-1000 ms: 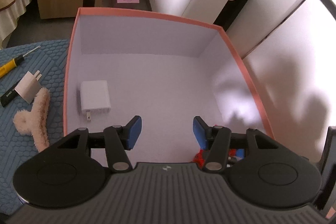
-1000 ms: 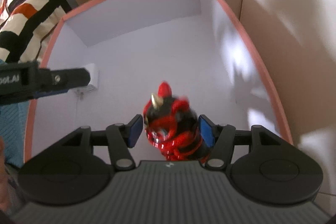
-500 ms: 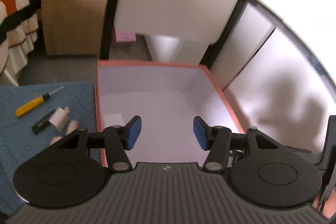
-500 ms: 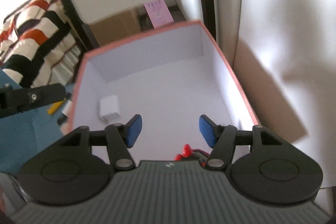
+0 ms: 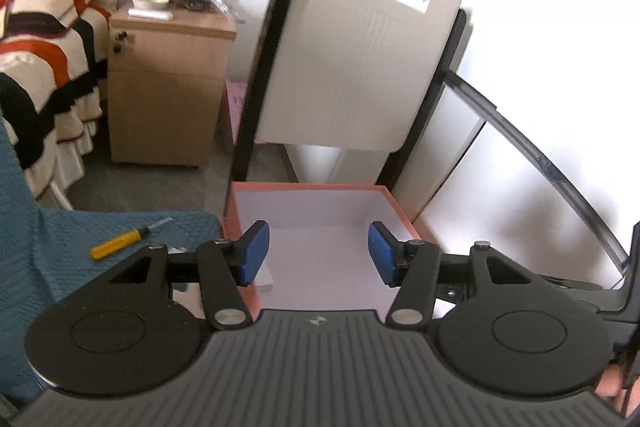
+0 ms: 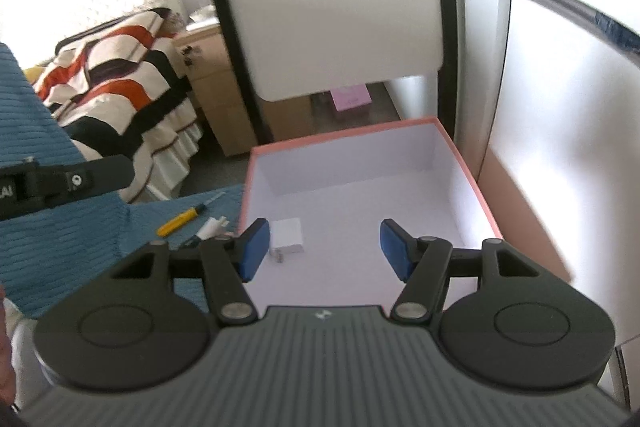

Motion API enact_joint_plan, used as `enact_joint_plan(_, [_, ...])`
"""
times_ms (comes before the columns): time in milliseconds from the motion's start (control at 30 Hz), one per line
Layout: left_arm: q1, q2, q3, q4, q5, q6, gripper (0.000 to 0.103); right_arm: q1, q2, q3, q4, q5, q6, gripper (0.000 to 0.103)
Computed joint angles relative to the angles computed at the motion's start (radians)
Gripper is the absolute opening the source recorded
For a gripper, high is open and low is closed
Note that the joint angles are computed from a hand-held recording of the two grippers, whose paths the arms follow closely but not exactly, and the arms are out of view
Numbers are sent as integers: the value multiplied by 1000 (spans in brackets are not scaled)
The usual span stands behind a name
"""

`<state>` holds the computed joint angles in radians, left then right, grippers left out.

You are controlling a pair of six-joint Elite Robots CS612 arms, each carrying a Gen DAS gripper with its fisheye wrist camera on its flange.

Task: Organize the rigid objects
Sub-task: 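Withdraw both grippers from the box back toward the cloth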

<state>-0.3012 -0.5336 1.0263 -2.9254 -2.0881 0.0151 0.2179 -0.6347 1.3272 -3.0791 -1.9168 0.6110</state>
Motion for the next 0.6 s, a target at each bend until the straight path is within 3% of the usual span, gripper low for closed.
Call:
enact_joint_plan(333, [55, -42, 107, -35, -12, 19, 62, 58, 10, -16, -35, -20, -17, 67])
enact_joint_plan(600, [88, -47, 153, -77, -32, 30, 62, 99, 37, -53, -15, -43, -42, 67])
